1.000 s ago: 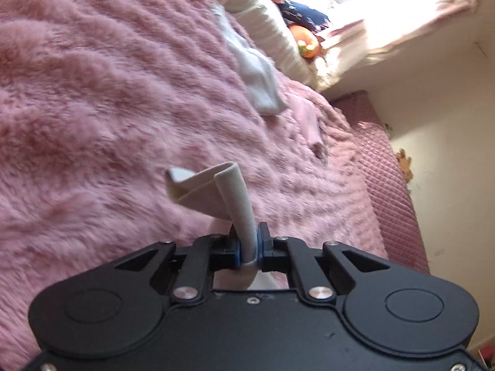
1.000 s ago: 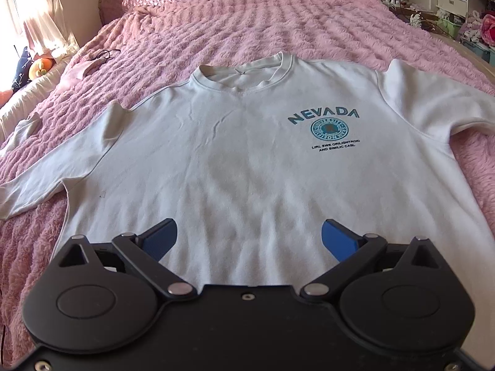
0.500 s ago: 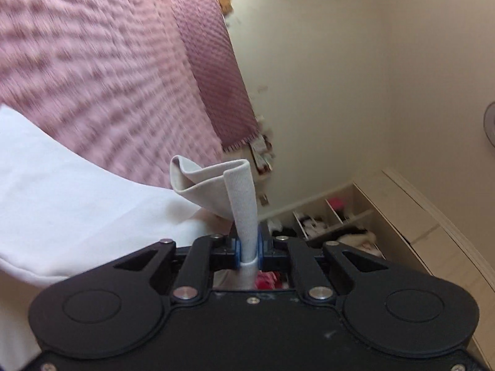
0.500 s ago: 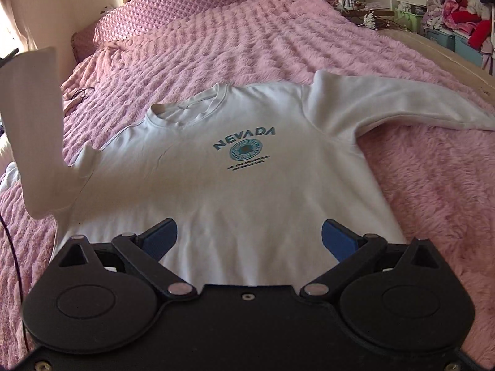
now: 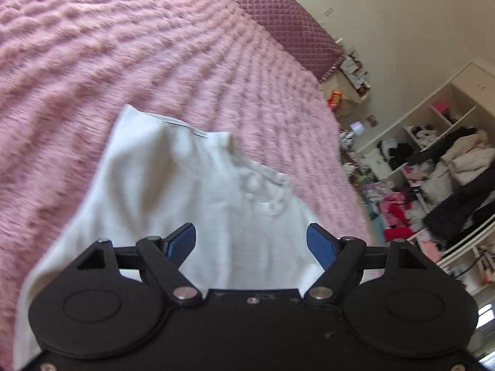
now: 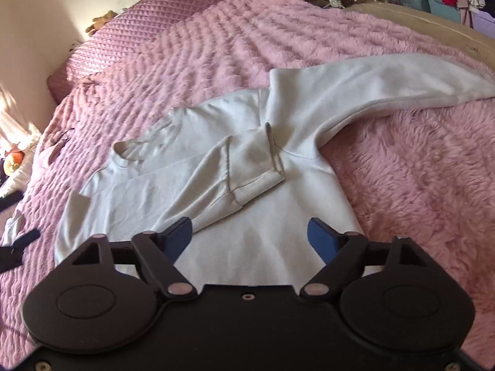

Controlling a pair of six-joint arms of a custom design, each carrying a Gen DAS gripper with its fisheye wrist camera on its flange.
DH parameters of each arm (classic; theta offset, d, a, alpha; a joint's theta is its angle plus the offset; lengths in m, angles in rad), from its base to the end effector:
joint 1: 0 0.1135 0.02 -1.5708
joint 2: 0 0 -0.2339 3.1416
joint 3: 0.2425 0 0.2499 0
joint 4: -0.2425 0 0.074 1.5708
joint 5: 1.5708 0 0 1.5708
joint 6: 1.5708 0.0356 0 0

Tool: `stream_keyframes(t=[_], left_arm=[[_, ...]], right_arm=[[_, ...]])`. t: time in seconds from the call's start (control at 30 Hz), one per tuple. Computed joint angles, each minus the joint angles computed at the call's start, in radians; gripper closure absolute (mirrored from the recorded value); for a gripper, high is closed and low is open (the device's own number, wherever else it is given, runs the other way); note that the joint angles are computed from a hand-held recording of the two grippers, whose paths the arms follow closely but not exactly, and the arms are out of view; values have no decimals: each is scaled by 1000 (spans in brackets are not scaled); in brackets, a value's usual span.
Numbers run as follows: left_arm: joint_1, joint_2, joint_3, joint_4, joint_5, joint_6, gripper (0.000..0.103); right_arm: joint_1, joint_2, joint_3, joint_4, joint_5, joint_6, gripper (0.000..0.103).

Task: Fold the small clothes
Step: 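Carry the sleeve across the sweatshirt body with the left gripper while the right gripper grasps the other sleeve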

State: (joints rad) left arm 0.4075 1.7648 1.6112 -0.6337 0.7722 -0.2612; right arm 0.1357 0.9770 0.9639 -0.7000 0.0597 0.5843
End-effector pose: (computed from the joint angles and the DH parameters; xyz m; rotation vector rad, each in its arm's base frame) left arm 0.3626 0.1295 0.2947 -0.3710 2.1876 -0.8211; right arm 0.2136 0.0270 0.2925 0.5425 2.2366 0.3063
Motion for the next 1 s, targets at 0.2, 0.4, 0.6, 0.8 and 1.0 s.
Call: stream_keyframes(t=[0.2,0.4,0.6,0.8,1.0], left_arm=[[119,95,-15,-24,-25,110,23],[159,85,-53,-41,9,138,23],[135,40,-68,-39,19,129,14],[99,22,-84,-52,-64,129,14],[74,-65,-135,30,13,68,12]], right_arm=[[-77,177,-32,190,-92,288,25],[-72,248,18,251,-100,383,96],[-112,35,-52,197,-88,371,98],[-232,37,-183,239,-221,341,96],[-136,-113,-157,193,-38,312,66]])
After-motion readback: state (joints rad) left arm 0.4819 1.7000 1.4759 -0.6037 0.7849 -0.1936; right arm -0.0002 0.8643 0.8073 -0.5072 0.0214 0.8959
